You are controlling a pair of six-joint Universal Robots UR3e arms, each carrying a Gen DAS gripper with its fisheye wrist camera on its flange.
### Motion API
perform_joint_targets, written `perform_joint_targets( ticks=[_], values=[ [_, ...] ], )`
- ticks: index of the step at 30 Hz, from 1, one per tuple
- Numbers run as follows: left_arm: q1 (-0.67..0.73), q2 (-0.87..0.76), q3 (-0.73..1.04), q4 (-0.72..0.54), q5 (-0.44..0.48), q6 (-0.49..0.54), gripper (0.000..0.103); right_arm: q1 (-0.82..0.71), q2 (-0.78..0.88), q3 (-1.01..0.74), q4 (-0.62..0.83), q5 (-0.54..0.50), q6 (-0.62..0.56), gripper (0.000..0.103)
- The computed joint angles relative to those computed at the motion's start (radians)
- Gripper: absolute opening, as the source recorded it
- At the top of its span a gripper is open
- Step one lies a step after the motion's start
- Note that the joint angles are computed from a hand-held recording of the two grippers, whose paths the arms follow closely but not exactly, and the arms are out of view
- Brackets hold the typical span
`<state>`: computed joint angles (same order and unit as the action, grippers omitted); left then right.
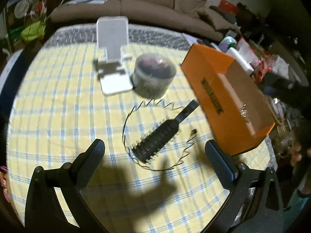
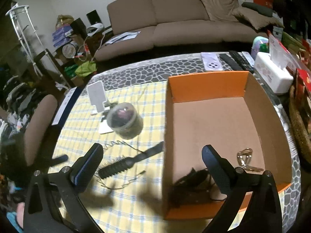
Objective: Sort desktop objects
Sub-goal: 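Move both tools back over the table toward the brush and headband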
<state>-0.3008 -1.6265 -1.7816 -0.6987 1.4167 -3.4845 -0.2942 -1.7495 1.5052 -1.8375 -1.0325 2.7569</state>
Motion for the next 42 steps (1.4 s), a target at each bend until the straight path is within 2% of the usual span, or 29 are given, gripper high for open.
perform_joint_targets(
  ticks=[7,14,17,19,20,22,25,29,32,37,42],
  values=[
    [0.015,-0.03,-0.119,0.132,-0.083,0.015,0.103,0.085,0.053,-0.025,-0.041,-0.033,0.055,0.102],
    [0.115,0.029,-0.274,0.25,-0.221,0.022,0.103,0.107,0.09,-0.039,0.083,0.103,0.028,0.101],
    [0.153,0.07,-0.316,0.24,-0.26,0.058,0.103,0.163,0.128,-0.059,0.092,0.099,0.036,0.085],
    [0.18,0.108,-0.33,0.196,-0.275,0.093,0.103,0.201,0.15,-0.069,0.093,0.087,0.04,0.066],
    [0.194,0.132,-0.337,0.165,-0.279,0.116,0.103,0.22,0.162,-0.073,0.099,0.08,0.033,0.062],
    [0.219,0.179,-0.34,0.083,-0.261,0.163,0.103,0.258,0.183,-0.072,0.094,0.048,0.031,0.05],
    [0.294,0.292,-0.384,-0.029,-0.262,0.25,0.103,0.319,0.212,-0.063,0.082,-0.009,0.015,0.04],
    [0.415,0.424,-0.473,-0.107,-0.315,0.318,0.103,0.414,0.237,-0.028,0.038,-0.108,-0.032,0.037],
    [0.481,0.464,-0.521,-0.12,-0.362,0.343,0.103,0.489,0.261,-0.004,-0.007,-0.187,-0.055,0.035],
    [0.507,0.473,-0.55,-0.11,-0.393,0.36,0.103,0.568,0.3,0.031,-0.094,-0.297,-0.044,0.034],
    [0.507,0.478,-0.555,-0.102,-0.373,0.366,0.103,0.611,0.328,0.045,-0.147,-0.375,-0.031,0.034]
  ],
)
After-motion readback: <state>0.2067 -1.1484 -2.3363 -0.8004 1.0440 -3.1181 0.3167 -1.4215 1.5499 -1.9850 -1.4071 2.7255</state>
